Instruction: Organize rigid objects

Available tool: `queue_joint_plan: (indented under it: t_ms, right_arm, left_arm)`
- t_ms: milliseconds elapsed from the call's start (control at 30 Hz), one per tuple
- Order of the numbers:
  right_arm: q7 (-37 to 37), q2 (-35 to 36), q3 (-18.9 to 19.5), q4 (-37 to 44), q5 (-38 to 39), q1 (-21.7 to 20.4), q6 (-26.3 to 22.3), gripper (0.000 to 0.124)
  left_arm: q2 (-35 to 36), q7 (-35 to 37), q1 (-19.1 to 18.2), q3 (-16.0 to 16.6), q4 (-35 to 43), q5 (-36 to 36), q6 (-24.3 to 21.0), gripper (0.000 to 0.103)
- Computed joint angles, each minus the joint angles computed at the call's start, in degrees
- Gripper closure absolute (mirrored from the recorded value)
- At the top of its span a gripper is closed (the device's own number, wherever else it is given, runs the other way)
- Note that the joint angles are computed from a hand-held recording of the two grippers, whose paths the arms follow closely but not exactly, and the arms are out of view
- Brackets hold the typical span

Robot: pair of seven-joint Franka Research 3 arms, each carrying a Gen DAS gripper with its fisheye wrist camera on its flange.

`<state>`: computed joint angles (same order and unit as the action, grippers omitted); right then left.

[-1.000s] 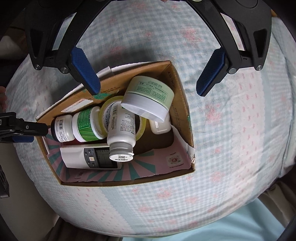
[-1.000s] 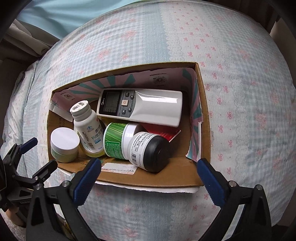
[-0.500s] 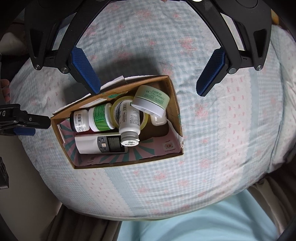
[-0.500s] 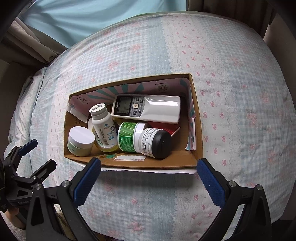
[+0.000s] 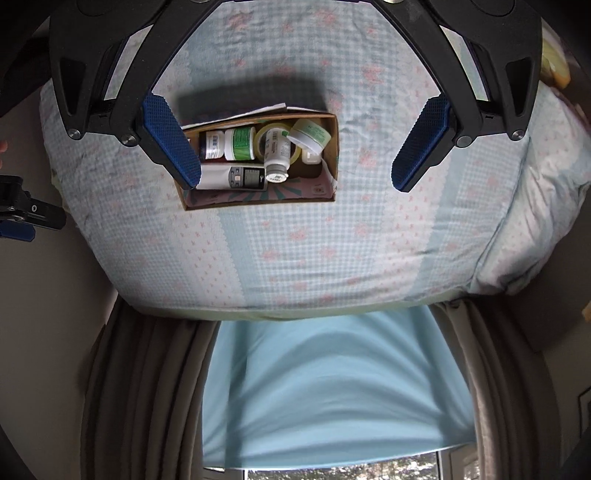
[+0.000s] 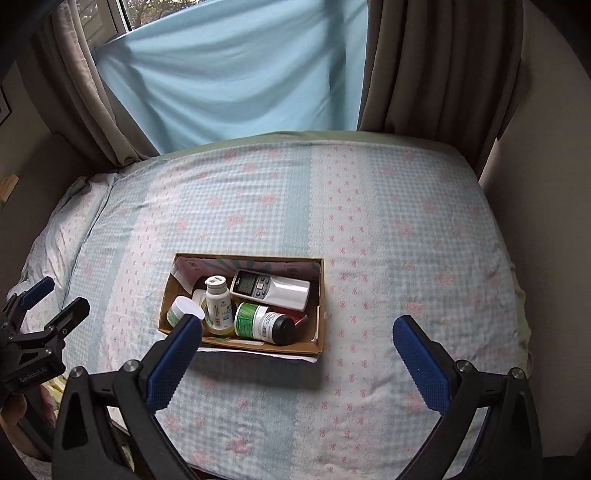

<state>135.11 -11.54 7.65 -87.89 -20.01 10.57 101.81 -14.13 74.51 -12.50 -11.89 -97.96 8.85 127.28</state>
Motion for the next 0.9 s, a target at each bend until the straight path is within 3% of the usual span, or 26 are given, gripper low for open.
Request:
queue_joint_plan:
  t_ms: [200,433,900]
  right_arm:
    - [1.85,-4.58,2.69,2.22,-8.15,-0.96,-1.18,0.021]
    - [3.87,-9.64,7.20,-0.64,-15.26,-3.47,-1.56,0.021]
    - [2.69,-12.99,8.85,-3.25,-14.67,-6.16,-0.05,0.021]
  left_arm:
    - [-1.92,-5.13,-0.89,-1.67,3.79,-0.05,1.30,0.000]
    - [-4.05,-7.42,-2.36,-2.94,2.58,1.26,3.81,0.000]
    - [-4.99,-9.22,-3.82,-3.50,1.79,2.02,4.80,0.000]
